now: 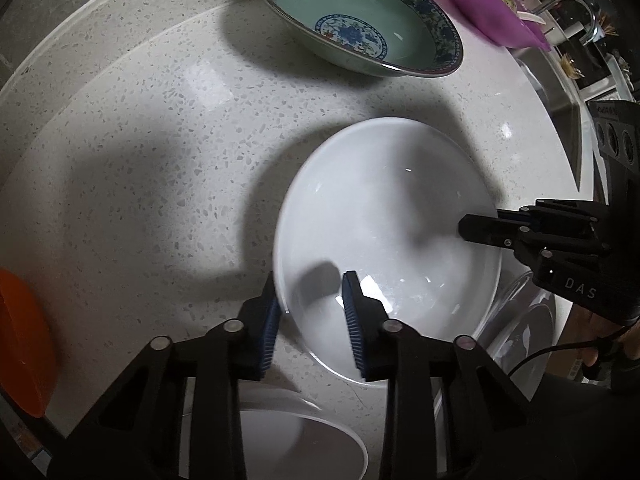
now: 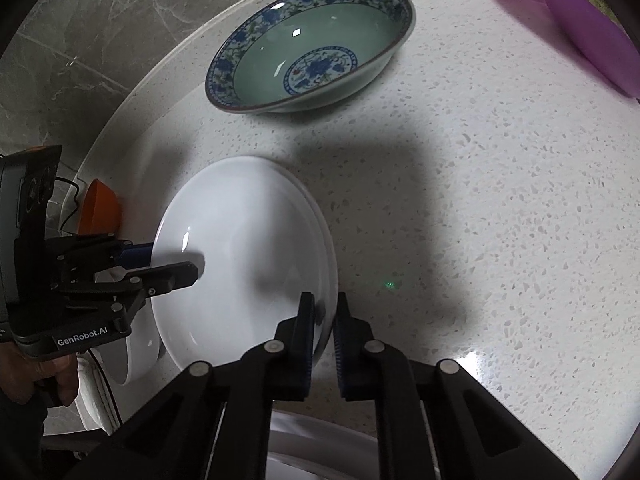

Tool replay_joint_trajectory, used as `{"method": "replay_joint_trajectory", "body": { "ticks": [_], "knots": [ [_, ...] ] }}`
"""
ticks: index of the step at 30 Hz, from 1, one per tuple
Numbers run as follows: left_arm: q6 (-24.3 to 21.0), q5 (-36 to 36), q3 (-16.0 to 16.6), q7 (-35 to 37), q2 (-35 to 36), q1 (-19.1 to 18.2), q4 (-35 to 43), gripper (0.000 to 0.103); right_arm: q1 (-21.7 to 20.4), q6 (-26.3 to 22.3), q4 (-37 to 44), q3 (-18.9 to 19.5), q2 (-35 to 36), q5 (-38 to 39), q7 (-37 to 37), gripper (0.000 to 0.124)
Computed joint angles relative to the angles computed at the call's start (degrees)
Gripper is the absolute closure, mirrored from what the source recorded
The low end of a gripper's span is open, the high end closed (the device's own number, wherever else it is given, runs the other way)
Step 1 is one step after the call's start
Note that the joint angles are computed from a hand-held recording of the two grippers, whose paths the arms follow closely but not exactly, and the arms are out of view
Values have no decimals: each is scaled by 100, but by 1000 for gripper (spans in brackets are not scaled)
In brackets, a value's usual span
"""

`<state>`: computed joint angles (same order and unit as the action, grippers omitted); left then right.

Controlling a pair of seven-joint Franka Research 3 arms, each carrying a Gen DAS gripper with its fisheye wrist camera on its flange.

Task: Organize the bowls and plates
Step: 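Close the left gripper on the plate rim while the right gripper closes too, then lift and carry the white deep plate with both grippers over the plate stack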

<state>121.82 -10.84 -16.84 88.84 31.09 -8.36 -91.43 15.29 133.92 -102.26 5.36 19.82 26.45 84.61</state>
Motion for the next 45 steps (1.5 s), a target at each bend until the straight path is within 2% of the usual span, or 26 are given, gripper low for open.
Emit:
{"method": "replay_joint_trajectory", "body": {
  "ticks": [10, 26, 37, 45],
  "knots": [
    [62, 125, 41, -139, 20, -48, 22, 81, 12, 56, -23, -24, -40, -97, 22, 114],
    [-195, 52, 47, -99, -82, 52, 211, 81, -89, 41, -127, -52, -223, -9, -66, 113],
    [-759, 21, 57, -106, 145, 39, 926, 81, -315, -168, -201, -119, -397, 304, -250, 113],
    [-966, -40, 55, -55, 84, 44, 1039, 81, -419, -287, -413, -181, -677, 443, -360, 113]
  ]
}}
